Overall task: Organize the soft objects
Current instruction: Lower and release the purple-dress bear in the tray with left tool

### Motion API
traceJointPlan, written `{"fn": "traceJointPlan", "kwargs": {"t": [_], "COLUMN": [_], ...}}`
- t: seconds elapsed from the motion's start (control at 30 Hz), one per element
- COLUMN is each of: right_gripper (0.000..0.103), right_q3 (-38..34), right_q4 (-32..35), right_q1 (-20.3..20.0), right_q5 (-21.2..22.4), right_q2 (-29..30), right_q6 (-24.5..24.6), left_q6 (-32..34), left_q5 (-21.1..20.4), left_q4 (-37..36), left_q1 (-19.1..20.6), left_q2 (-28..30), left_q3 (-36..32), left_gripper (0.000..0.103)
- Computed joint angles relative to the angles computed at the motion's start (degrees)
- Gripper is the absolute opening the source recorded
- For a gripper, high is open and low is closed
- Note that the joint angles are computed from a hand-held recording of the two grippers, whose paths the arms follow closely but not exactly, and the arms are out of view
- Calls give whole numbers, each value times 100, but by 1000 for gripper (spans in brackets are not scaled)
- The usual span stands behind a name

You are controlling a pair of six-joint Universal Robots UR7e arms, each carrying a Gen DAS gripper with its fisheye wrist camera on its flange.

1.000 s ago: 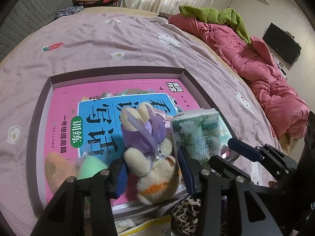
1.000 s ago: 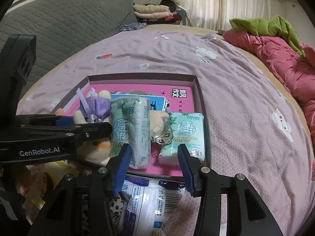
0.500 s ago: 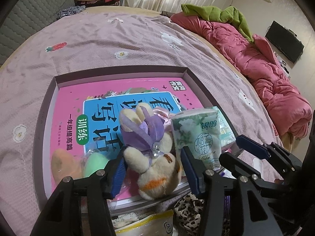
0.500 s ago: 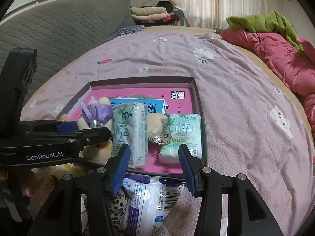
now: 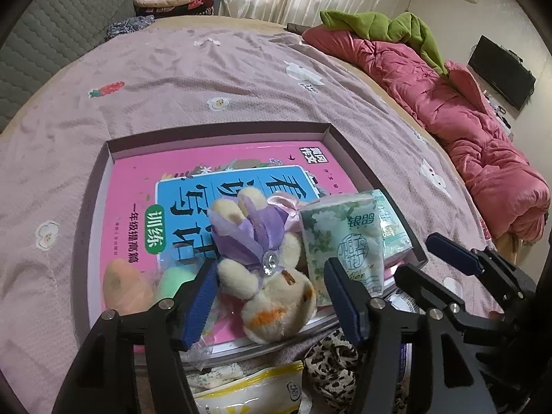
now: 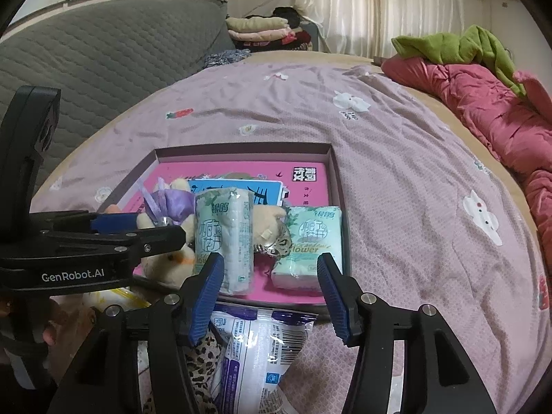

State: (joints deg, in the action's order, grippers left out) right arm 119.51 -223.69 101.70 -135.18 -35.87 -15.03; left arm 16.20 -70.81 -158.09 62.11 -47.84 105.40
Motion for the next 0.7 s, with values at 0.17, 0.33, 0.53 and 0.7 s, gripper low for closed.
{"fn": "traceJointPlan", "kwargs": {"t": [0.17, 0.33, 0.53, 0.7], "right_gripper": [63, 65, 67, 72], "right_q3": [29, 94, 142, 142], "right_q4": [-49, -155, -247, -361], "right_q1": [64, 102, 160, 250], "right_q5": [-110, -185, -320, -414], "right_q2": [-7, -41, -60, -41], "right_q6": [-29, -7, 35, -47], "left_q6": [-37, -59, -81, -123], "left_q5": [38, 38, 82, 37], "left_q4": [-48, -78, -113, -180], "left_q1": [-38, -62, -77, -101], "left_q2": [-63, -161, -274, -474], "left_q3": [67, 141, 217, 383], "left_gripper": [65, 65, 65, 65]}}
